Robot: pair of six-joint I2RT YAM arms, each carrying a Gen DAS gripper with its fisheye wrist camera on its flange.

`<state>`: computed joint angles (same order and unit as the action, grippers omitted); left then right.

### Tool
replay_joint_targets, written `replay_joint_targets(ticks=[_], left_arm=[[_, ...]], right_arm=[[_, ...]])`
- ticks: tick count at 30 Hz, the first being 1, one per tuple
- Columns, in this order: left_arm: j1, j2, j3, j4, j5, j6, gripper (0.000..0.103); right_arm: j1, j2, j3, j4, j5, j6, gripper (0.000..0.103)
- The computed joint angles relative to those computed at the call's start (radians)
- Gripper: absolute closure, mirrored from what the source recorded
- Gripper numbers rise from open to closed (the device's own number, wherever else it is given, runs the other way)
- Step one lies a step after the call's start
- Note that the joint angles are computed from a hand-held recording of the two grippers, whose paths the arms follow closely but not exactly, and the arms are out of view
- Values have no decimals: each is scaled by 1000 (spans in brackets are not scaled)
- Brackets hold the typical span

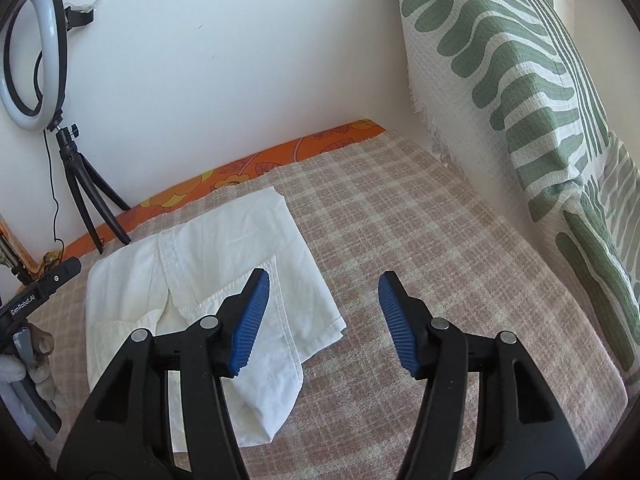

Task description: Fold small clothes

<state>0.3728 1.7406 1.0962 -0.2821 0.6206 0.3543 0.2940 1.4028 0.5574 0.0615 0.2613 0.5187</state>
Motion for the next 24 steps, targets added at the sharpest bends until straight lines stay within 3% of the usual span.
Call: replay_joint_targets(ticks=[12,24], left_arm=[[145,-135,7,-207,94,164,34],[365,-264,30,-469,258,431,34]], right_arm=[[291,-217,28,-276,205,166,32],[651,-282,209,-682,502,440,32]])
